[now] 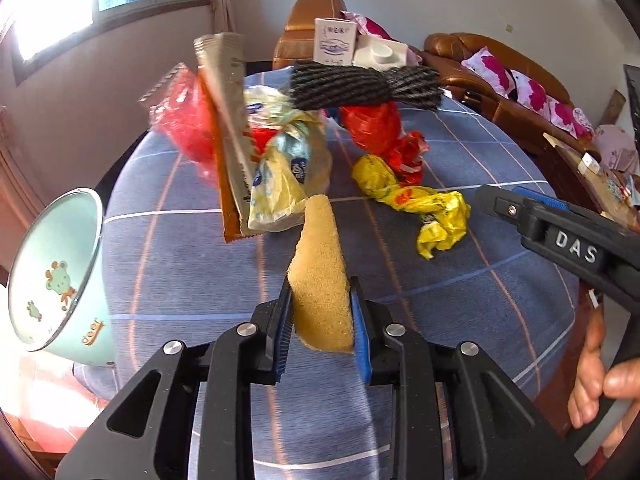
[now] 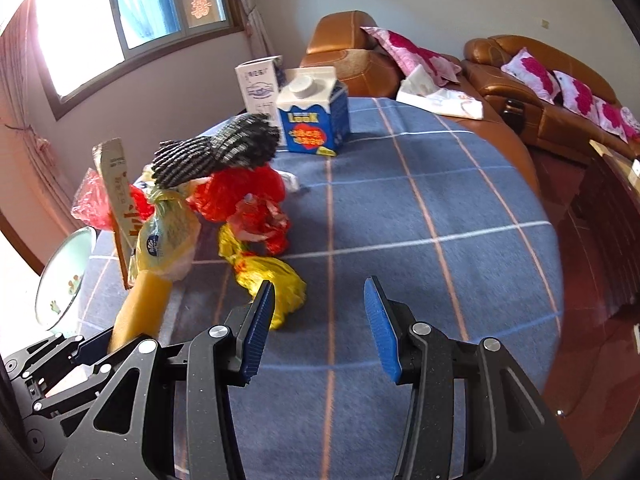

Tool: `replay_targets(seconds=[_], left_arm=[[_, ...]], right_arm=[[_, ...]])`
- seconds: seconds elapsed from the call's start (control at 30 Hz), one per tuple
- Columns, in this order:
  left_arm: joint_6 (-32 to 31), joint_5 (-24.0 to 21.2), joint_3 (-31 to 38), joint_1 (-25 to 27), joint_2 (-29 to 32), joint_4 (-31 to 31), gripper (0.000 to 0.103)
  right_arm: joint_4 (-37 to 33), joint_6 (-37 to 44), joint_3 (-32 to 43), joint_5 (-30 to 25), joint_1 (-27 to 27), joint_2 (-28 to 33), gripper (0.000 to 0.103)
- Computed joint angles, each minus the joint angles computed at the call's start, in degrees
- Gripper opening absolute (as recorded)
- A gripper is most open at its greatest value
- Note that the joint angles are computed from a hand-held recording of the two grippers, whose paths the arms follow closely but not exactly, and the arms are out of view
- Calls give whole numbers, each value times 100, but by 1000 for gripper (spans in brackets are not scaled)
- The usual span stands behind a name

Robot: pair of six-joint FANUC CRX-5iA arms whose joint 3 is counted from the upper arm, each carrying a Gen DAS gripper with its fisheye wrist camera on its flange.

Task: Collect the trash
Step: 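Grasp the yellow plastic bag with the right tool while the left tool holds the sponge, then carry the sponge and yellow bag over the bin with both tools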

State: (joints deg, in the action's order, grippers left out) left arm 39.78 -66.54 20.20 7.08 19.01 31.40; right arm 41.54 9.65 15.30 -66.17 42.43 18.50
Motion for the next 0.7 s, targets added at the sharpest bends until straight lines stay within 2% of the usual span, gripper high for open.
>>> replay_targets(seconds=[0.1, 0.2, 0.3, 0.37, 0.43, 0.7], left_arm=[[12, -57, 69, 73, 27, -50, 26], [4, -76, 104, 135, 32, -123, 26], [-144, -109, 83, 251, 35, -99, 26], [-265, -125, 1, 324, -19, -45, 26], [-369, -183, -40, 388, -45, 44, 26], [-780, -283, -240, 560, -199, 378, 26]], right_arm=[[-100, 320, 302, 11, -82, 239, 53], [-540, 716, 631, 93, -204, 461, 53], [-861, 1075, 974, -57, -266, 718, 52], [-931, 1133, 1020, -52, -272, 768, 43], [-904, 1117, 992, -11, -246, 759, 39], [-265, 698, 583, -91, 182, 446, 36]])
